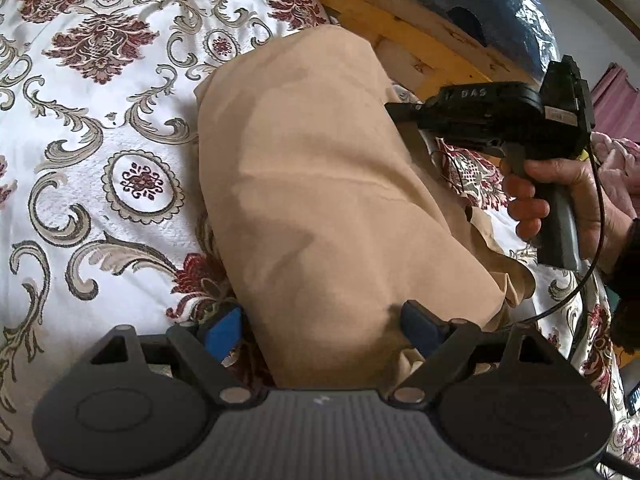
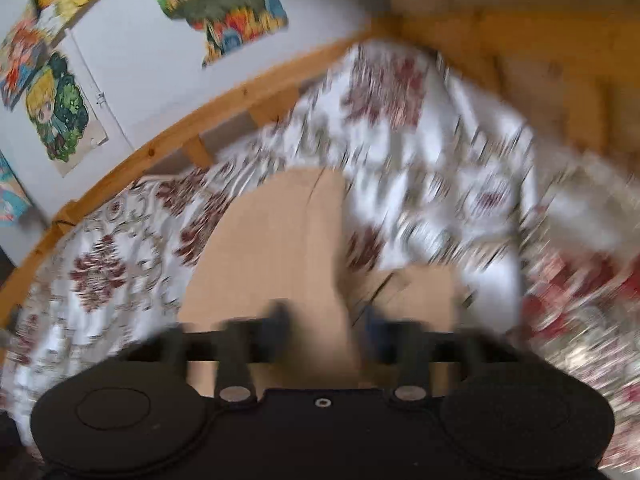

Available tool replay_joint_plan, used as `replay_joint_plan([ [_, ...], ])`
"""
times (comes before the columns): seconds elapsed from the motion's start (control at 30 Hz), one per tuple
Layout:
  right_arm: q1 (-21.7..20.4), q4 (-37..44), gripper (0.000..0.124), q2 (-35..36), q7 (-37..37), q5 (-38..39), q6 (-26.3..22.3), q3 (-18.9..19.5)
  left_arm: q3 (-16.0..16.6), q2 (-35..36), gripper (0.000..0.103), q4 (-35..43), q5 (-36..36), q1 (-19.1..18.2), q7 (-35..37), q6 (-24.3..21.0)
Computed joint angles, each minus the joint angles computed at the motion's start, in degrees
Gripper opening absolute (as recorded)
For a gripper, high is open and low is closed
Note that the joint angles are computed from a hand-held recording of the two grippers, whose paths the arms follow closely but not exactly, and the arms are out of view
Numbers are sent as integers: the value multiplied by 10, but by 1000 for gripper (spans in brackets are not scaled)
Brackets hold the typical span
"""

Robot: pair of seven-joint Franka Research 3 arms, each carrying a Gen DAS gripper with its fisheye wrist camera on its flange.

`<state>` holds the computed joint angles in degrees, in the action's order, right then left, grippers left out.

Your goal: Fold large clothes

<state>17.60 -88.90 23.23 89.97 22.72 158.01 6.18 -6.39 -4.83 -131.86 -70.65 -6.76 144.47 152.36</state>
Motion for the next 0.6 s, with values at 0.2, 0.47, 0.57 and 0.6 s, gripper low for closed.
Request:
replay_joint_plan([
  [0.2, 114, -111, 2, -69, 159, -267, 51, -130, 0, 3, 87, 3, 18, 0, -1, -27],
  [0.47, 142, -129, 8, -52, 304, -446, 48, -160, -5, 22, 87, 17, 23, 10, -28, -61],
  [0.57, 180, -119, 16, -71, 384, -589, 54, -203, -6, 28, 87, 21, 17, 14, -31, -63],
  [0.6, 182, -107, 22, -70, 389, -618, 56, -204, -6, 29, 87, 22, 15, 15, -30, -64],
])
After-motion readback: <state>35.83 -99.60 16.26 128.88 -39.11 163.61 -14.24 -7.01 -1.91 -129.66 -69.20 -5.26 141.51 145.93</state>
